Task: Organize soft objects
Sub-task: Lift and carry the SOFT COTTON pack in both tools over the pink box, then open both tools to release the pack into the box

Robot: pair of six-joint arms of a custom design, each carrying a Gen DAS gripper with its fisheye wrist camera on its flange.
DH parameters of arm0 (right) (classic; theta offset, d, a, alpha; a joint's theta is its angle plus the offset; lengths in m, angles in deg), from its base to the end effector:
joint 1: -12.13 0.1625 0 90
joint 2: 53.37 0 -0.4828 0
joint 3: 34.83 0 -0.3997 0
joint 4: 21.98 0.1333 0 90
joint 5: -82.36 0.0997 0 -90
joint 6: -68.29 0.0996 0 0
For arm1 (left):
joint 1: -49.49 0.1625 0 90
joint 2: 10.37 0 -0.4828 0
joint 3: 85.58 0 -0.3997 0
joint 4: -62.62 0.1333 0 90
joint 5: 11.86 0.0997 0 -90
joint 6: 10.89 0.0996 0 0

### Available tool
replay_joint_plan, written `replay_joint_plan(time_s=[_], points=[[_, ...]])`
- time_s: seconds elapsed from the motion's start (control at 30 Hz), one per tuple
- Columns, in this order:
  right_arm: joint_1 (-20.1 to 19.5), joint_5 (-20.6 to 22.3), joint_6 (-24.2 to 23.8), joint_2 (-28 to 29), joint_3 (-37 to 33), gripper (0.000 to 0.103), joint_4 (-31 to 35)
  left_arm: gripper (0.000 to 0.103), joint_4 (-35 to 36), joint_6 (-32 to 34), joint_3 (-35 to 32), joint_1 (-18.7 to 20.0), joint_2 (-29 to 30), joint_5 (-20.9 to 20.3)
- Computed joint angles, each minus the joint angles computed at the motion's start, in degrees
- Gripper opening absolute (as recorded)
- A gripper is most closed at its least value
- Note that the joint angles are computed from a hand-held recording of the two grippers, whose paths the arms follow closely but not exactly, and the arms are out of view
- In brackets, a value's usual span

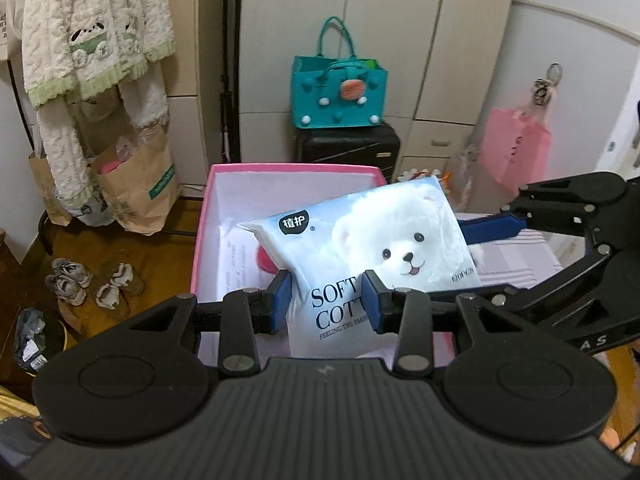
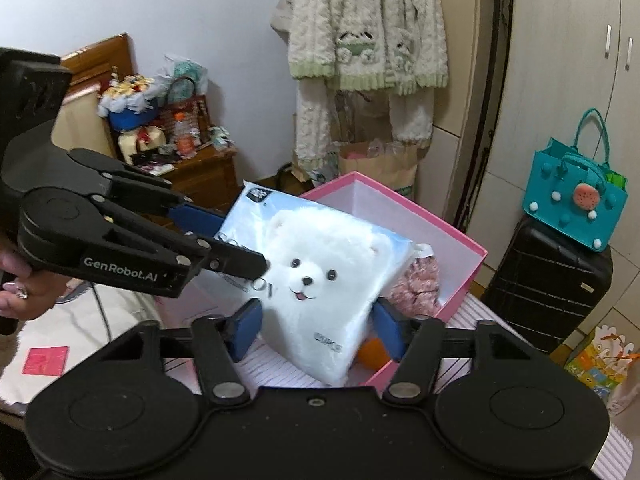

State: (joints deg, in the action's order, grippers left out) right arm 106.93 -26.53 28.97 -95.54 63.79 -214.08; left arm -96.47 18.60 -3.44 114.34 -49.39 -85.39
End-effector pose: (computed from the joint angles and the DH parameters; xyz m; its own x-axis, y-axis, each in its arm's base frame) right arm 0.1606 -0.7048 0.1589 -0.7073 -0.3242 0.6282 -0.6549 0.6349 -0.4098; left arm -0.1930 -0.7913 0.1511 -0.6134 0.6575 -0.4374 0.7859 0.5631 -0.2557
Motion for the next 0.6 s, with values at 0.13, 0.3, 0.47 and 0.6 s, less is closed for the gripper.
replay_joint_plan(time_s=[0.13,0.3,0.47,0.6], points=[[-1.1,-0.5,1.2,2.1,-4.7,0.04,2.4,0.037,3.7,-0.1,-7.5,1.1,4.4,0.6],[-2.2,-1.2,3.7,4.0,-8.9,0.026,6.4,0.037,7.2,-2.4,-15.4,2.5,9.4,0.4],[-1.5,-6.8,1.6,7.0,-13.0,0.026,6.3,0.037,12.6,-3.5,-22.0,2.8,13.3,1.5],[-0.8,-11.3,2.1,8.7,-14.9,0.027,6.4,0.037,15.6,-4.3,-24.5,2.7,15.3,3.2]])
